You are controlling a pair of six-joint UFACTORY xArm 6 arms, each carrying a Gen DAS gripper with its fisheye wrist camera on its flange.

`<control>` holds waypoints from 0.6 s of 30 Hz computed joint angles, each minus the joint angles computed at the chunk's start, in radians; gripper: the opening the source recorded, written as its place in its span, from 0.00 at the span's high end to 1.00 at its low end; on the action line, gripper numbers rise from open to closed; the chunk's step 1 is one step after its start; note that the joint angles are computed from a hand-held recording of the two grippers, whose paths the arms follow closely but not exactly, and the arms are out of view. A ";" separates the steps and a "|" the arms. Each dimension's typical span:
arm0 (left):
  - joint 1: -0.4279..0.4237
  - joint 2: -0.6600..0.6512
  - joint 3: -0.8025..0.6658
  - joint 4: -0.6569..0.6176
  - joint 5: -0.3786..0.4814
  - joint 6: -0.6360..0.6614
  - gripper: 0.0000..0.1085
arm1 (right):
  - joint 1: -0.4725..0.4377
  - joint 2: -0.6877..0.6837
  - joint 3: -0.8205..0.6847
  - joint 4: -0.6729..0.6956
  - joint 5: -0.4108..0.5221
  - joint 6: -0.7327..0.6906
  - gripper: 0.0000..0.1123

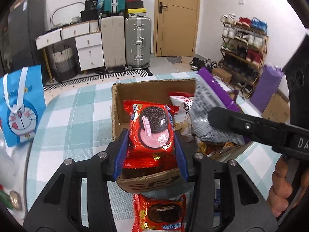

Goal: Organize snacks
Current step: 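Lift both held bags and carry them toward the cardboard box, then open left gripper dropping Oreo pack while right gripper drops grape bag into box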

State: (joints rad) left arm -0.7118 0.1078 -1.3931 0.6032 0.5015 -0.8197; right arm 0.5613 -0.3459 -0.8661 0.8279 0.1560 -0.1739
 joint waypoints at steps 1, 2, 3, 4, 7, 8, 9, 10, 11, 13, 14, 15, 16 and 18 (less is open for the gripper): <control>0.000 0.007 -0.009 0.004 0.003 -0.001 0.61 | -0.001 0.004 0.000 -0.028 -0.008 0.026 0.70; 0.002 0.013 -0.012 -0.005 -0.004 0.005 0.61 | -0.007 0.013 -0.004 -0.063 -0.009 0.061 0.70; 0.005 0.016 -0.014 -0.024 -0.013 0.015 0.61 | -0.013 0.017 -0.006 -0.095 -0.004 0.092 0.70; 0.007 0.021 -0.017 -0.047 -0.022 0.031 0.61 | -0.017 0.029 -0.016 -0.104 0.002 0.111 0.70; 0.006 0.036 -0.026 -0.074 -0.030 0.051 0.61 | -0.023 0.057 -0.041 -0.130 0.007 0.146 0.70; 0.005 0.041 -0.032 -0.066 -0.026 0.048 0.61 | -0.026 0.068 -0.051 -0.145 0.009 0.161 0.70; 0.006 0.044 -0.033 -0.067 -0.029 0.047 0.61 | -0.030 0.081 -0.061 -0.175 0.011 0.187 0.70; 0.008 0.044 -0.032 -0.074 -0.033 0.051 0.61 | -0.033 0.095 -0.072 -0.219 0.013 0.229 0.70; 0.009 0.046 -0.033 -0.085 -0.035 0.060 0.61 | -0.035 0.100 -0.076 -0.251 0.017 0.260 0.70; 0.012 0.039 -0.022 -0.102 -0.040 0.071 0.61 | -0.040 0.122 -0.091 -0.304 0.016 0.305 0.70; 0.013 0.039 -0.022 -0.116 -0.043 0.079 0.61 | -0.044 0.133 -0.101 -0.333 0.021 0.327 0.70; 0.014 0.038 -0.021 -0.128 -0.043 0.086 0.61 | -0.052 0.135 -0.103 -0.363 0.029 0.348 0.69; 0.016 0.035 -0.017 -0.143 -0.044 0.096 0.61 | -0.057 0.142 -0.113 -0.388 0.044 0.365 0.68; 0.020 0.027 -0.010 -0.184 -0.043 0.122 0.61 | -0.059 0.153 -0.132 -0.393 0.069 0.364 0.64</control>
State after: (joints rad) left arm -0.6921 0.1353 -1.4029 0.4194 0.4588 -0.6978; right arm 0.5019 -0.1928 -0.9979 0.4347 0.2250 0.1903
